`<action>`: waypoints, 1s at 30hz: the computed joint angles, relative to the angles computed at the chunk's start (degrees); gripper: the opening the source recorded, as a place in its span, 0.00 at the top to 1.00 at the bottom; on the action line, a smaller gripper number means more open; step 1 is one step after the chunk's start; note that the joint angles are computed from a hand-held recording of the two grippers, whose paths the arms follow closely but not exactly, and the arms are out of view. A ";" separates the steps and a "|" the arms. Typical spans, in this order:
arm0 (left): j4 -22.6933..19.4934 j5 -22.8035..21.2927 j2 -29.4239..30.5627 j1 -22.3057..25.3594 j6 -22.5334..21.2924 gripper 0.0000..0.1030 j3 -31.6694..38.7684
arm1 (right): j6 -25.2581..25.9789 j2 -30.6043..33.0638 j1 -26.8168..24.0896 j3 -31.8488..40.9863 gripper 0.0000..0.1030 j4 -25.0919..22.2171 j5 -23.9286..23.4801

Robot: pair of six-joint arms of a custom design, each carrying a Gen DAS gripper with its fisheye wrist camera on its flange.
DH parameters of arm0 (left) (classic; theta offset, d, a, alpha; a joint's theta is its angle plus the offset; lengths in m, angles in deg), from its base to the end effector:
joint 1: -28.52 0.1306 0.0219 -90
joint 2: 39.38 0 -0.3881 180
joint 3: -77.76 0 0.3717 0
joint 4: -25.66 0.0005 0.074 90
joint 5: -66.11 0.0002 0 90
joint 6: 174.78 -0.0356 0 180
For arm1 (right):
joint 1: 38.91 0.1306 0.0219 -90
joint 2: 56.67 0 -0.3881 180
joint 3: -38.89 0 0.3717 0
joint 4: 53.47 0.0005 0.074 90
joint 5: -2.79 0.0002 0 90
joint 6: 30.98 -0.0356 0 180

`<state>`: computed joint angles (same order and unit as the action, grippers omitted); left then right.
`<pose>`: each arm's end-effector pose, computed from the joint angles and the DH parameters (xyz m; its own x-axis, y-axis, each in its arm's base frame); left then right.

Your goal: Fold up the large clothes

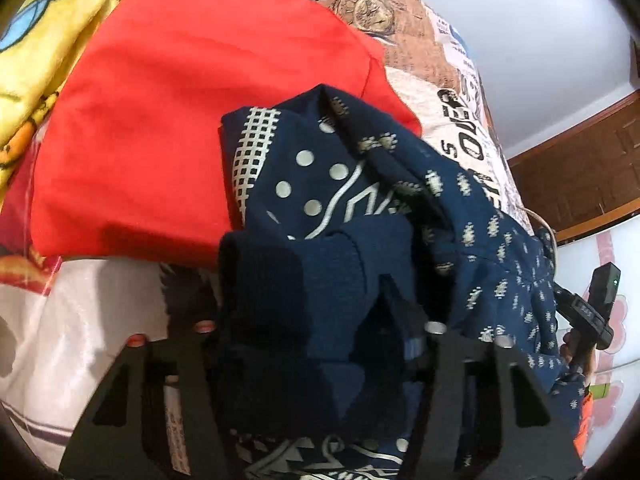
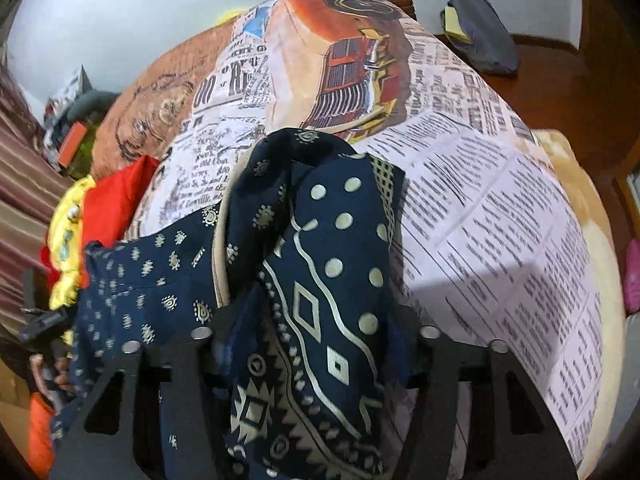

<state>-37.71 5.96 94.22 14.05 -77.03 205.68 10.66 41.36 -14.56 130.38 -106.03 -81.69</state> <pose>0.6701 -0.1917 0.2768 -0.9485 0.1240 -0.2916 0.2635 0.8196 -0.5088 0.4584 0.2032 0.3786 -0.7925 0.4578 -0.4029 0.3414 0.8805 0.3289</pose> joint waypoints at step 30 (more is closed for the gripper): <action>-6.76 -14.08 10.91 -1.61 -4.82 0.88 37.08 | 11.86 12.17 0.78 24.09 0.88 -1.62 5.23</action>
